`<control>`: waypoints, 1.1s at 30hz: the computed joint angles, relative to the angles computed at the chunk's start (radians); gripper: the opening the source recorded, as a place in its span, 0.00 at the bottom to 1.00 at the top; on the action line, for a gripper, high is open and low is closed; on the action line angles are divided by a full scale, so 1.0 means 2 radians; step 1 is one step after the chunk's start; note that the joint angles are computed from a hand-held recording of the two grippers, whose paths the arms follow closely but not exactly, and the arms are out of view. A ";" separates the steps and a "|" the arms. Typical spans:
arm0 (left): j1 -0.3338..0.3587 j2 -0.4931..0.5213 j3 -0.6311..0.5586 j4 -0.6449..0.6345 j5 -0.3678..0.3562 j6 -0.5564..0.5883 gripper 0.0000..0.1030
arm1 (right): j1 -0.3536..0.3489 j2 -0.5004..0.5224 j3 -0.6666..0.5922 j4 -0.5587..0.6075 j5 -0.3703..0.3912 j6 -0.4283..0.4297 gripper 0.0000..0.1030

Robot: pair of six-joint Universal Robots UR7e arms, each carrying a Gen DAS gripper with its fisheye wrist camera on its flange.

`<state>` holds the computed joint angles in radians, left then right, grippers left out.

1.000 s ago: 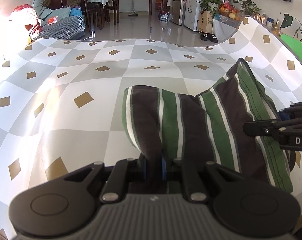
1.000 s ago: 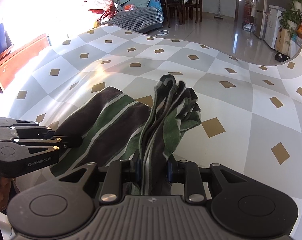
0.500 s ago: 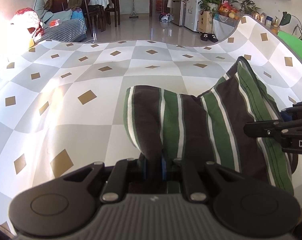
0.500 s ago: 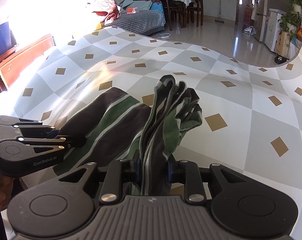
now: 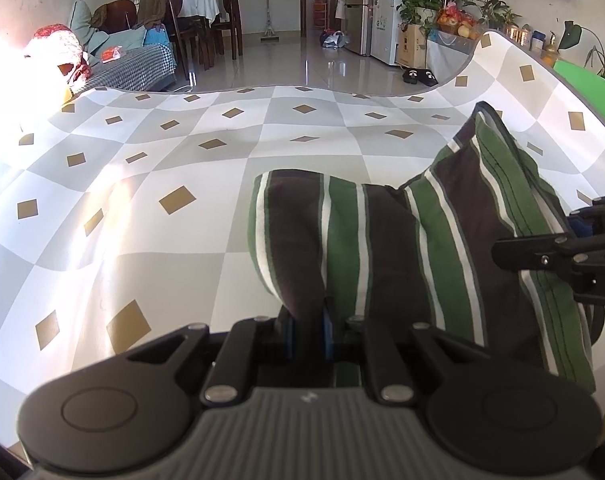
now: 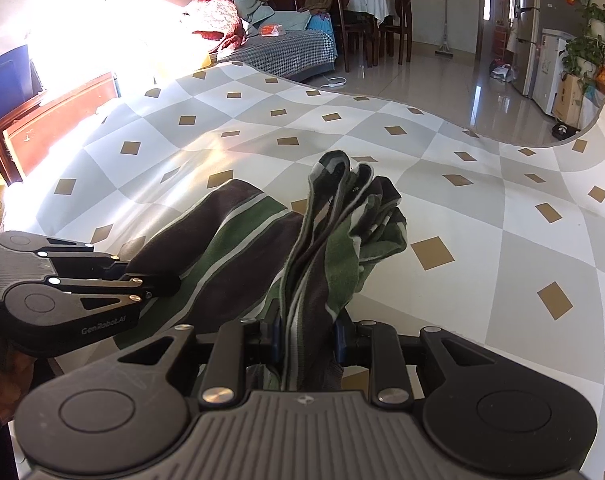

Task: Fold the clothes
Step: 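Lift the held shirt edge and fold it over onto itself with both grippers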

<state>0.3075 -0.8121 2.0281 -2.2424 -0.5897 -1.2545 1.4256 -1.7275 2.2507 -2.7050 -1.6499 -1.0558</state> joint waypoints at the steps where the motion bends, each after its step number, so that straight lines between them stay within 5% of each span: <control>1: 0.000 0.001 -0.001 0.001 0.001 0.000 0.11 | -0.001 -0.001 0.000 0.001 0.001 0.000 0.23; 33: 0.022 0.056 -0.069 -0.027 0.013 0.063 0.11 | -0.015 0.007 -0.037 0.019 0.006 -0.017 0.23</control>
